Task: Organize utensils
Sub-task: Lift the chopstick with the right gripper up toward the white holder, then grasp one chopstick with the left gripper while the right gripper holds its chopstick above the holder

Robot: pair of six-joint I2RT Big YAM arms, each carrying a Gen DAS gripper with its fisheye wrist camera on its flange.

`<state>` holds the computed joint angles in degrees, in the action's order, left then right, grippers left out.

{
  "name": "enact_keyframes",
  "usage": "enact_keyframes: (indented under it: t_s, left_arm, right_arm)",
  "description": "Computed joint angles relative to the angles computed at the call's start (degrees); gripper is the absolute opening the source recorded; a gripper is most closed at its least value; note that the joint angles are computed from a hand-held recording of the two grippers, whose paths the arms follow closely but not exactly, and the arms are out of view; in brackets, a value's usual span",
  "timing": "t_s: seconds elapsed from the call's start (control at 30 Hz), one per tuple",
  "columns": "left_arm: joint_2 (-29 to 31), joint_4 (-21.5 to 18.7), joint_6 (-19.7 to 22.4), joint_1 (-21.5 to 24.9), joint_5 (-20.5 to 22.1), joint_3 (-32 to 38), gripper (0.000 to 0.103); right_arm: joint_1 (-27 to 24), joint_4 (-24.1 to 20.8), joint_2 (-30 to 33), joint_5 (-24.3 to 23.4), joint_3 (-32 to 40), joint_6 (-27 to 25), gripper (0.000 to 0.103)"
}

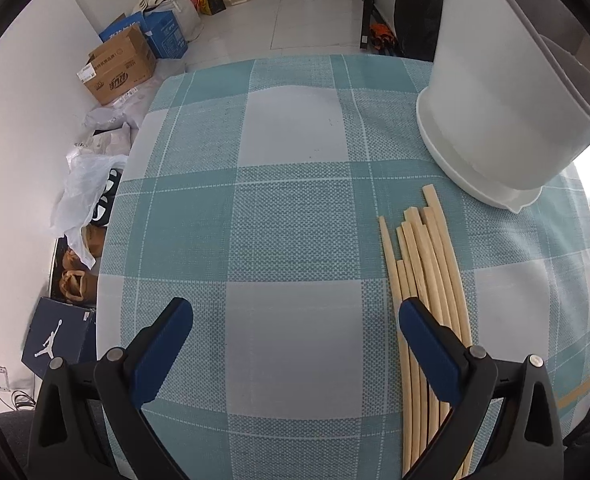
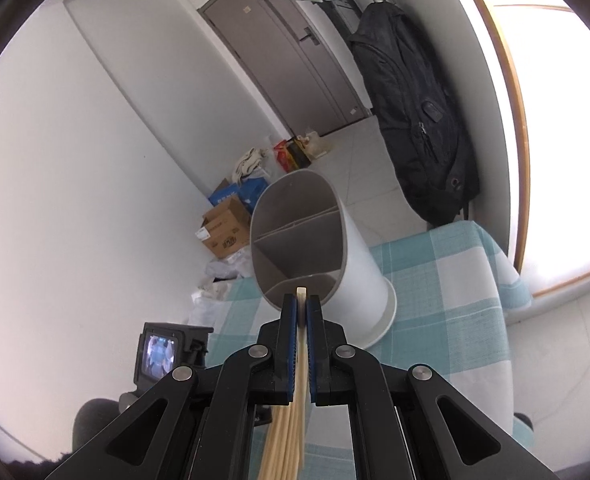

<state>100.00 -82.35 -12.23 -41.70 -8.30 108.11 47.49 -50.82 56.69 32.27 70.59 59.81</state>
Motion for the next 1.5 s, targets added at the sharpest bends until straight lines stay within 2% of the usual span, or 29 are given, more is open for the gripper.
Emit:
enact_keyframes:
  t_s: [0.07,0.17,0.33,0.47,0.57,0.63,0.73,0.8,0.87,0.9,0.93,0.97,1.0,1.13,1.27,1.37,1.5]
  left_arm:
    - [0.1,-0.8,1.5,-0.3,-0.8,0.2,0.101]
    - [-0.5,0.4,3.6,-0.1,-2.1,-0.8,0.101]
    - [0.0,-0.4,3.4,0.8,-1.2,-0.1,0.101]
    - [0.4,-1.2,2.9,0.7,-3.1,0.7,0.101]
    - [1.5,-1.9,1.8,1.2,-0.9,1.9,0.101]
    - [2.5,-2.7,1.6,1.1,-1.0,3.0,0.101]
    - [3.1,-1.8,2.3,0.4,-2.0,3.6,0.101]
    - [3.2,-1.6,3.2,0.3,-1.5,4.0,0.093]
    - [3.6,-2.3,3.0,0.6,1.7,5.1,0.070]
    - [3.7,-2.7,2.8,0.7,2.8,5.5,0.064]
    - [3.8,-2.9,2.6,0.9,4.9,5.8,0.048]
    - [3.6,-2.7,2.5,0.9,6.2,5.8,0.039]
    - [3.5,-2.3,2.5,0.6,6.0,5.7,0.037]
    - [2.7,0.2,2.2,0.8,6.8,4.3,0.004]
    - [2.1,1.5,-1.3,2.6,11.5,3.6,0.002]
    - [1.3,2.8,-2.1,2.9,11.6,3.1,0.001]
    - [-2.0,6.8,-3.8,3.6,12.8,1.0,0.001]
  right_arm:
    - [0.5,-0.5,-0.2,0.5,0.1,0.1,0.004]
    - [0.9,-0.8,-0.2,0.8,0.2,-0.1,0.004]
    - [0.6,-1.0,-0.3,0.4,0.1,0.4,0.004]
    - [0.5,-1.2,0.0,0.4,0.4,0.1,0.004]
    - [0.4,-1.2,0.3,0.2,0.6,-0.4,0.004]
    - [0.4,-1.1,0.4,0.3,0.6,-0.4,0.004]
    - [0.5,-0.9,0.2,0.6,0.5,-0.4,0.005]
    - [0.5,-1.1,0.1,0.7,0.5,-0.3,0.005]
    - [0.4,-1.0,0.0,0.3,0.5,-0.3,0.005]
    - [0.3,-0.9,0.0,0.1,0.4,-0.4,0.005]
    - [0.3,-0.9,0.0,0.1,0.4,-0.4,0.005]
    - [0.4,-1.1,0.1,0.3,0.5,-0.3,0.005]
    - [0.4,-1.0,0.2,0.2,0.5,-0.4,0.005]
    - [0.6,-1.7,0.9,0.7,1.1,-0.7,0.005]
    - [1.1,-1.7,1.4,1.6,1.3,-0.7,0.005]
    - [1.5,-2.0,1.8,2.3,1.6,-0.6,0.005]
    - [1.8,-2.2,2.4,2.9,1.9,-0.7,0.005]
